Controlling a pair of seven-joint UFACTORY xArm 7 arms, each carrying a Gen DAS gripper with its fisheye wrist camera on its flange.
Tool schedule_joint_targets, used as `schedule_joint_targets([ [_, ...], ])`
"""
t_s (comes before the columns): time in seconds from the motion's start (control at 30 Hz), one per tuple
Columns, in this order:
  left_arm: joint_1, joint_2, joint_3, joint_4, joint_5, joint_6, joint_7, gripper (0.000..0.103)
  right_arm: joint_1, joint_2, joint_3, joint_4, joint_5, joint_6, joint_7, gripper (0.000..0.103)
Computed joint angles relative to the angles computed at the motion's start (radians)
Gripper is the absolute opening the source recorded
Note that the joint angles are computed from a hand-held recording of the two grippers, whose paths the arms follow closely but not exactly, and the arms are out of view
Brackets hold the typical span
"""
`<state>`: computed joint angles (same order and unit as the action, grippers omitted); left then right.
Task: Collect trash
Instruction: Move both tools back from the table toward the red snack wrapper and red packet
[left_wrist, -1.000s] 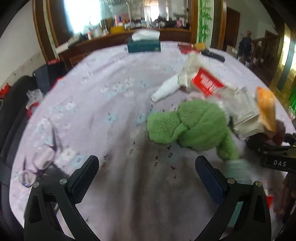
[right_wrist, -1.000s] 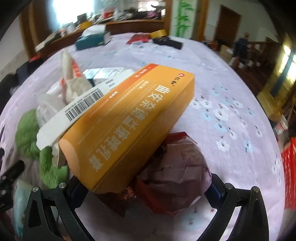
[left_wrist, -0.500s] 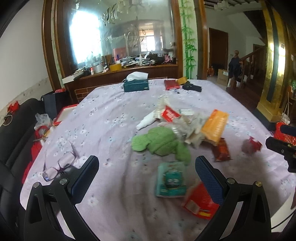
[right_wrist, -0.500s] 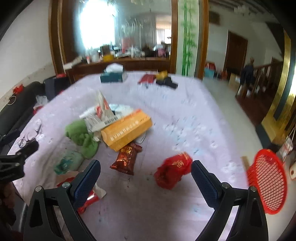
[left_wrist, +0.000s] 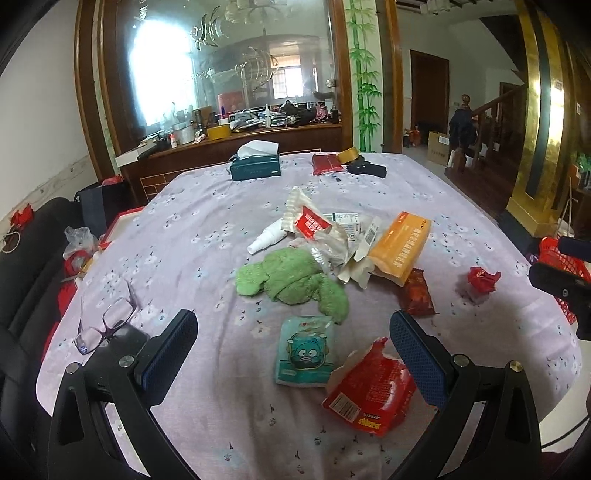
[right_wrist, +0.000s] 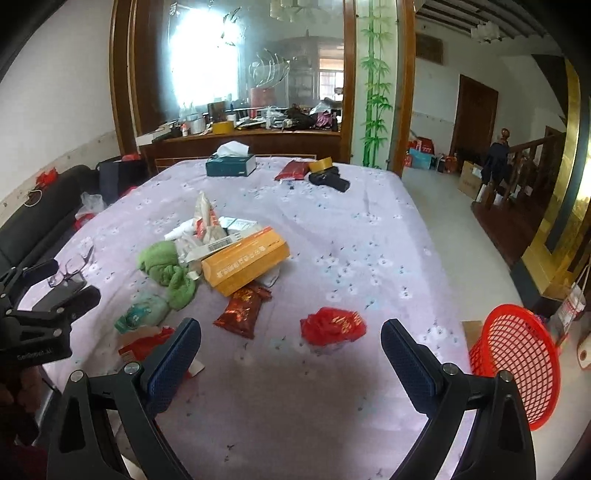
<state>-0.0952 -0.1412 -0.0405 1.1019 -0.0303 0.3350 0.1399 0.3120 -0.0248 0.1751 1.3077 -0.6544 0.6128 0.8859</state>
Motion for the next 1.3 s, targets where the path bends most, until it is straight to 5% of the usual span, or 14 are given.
schedule_joint_targets([
  [1.3, -0.030, 0.062, -0.013, 0.087, -0.039, 0.034, 0.050, 0.103, -0.025, 0.023, -0.030, 0.031, 0.103, -0.011, -0.087, 0.099],
])
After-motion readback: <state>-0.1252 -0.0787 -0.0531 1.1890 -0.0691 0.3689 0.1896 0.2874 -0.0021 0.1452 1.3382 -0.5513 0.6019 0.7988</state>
